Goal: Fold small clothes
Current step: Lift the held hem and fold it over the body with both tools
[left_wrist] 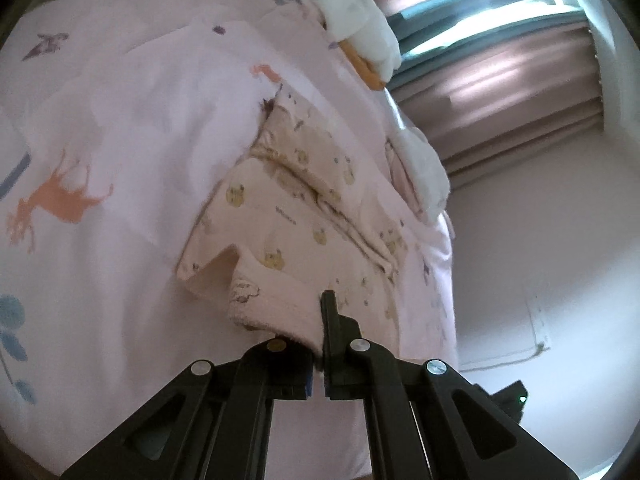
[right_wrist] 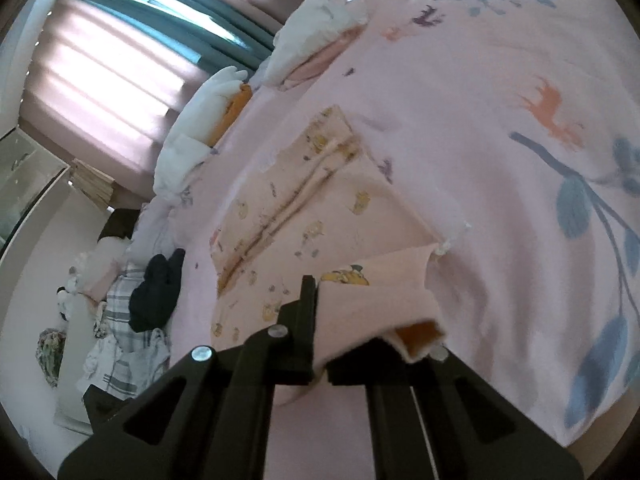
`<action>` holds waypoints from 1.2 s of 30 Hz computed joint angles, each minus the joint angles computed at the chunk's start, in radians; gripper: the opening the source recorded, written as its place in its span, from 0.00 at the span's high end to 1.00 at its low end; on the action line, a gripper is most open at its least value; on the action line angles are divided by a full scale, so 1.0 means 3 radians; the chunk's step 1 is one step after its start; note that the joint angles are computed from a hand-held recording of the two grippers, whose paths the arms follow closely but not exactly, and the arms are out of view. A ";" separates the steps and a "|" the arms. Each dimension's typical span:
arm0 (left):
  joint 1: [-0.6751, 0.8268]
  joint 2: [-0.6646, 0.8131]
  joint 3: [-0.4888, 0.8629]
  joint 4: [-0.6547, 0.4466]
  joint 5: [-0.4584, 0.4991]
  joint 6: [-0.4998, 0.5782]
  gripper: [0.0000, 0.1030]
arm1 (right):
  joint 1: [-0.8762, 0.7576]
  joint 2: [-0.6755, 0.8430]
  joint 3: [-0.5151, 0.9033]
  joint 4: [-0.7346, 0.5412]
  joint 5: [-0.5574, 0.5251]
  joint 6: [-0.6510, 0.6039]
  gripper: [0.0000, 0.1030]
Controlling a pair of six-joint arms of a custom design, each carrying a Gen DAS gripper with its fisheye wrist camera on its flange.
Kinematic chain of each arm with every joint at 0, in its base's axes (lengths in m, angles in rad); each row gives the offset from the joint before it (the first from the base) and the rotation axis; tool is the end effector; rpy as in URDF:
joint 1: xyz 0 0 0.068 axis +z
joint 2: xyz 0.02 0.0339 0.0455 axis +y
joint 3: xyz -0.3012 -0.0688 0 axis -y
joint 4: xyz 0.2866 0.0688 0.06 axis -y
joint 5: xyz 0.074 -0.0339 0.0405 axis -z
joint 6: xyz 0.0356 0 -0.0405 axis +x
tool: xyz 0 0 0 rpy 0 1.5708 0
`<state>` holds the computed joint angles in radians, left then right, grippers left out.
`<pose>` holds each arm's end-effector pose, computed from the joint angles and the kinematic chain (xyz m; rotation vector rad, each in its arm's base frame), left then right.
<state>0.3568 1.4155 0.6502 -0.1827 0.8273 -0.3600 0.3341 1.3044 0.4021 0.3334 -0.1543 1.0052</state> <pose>0.2705 0.0729 0.1761 -0.5106 2.3045 -1.0271 0.2414 0.0896 0.1575 0.6607 2.1879 0.9145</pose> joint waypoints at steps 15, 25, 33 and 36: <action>-0.0146 0.0684 0.0741 0.0105 0.0048 -0.0156 0.99 | -0.0197 0.0557 0.0910 -0.0441 -0.0137 -0.0445 0.96; -0.0289 0.1247 0.1490 0.0133 -0.0008 -0.0268 0.99 | -0.0477 0.1141 0.1542 -0.0496 -0.0366 -0.0579 0.96; -0.0480 0.2003 0.2115 0.0330 -0.0217 -0.0548 0.99 | -0.0536 0.1865 0.2319 -0.0748 -0.0354 -0.0860 0.96; -0.0506 0.2288 0.2372 0.0375 -0.0302 -0.0616 0.99 | -0.0552 0.2129 0.2679 -0.0947 -0.0265 -0.0931 0.96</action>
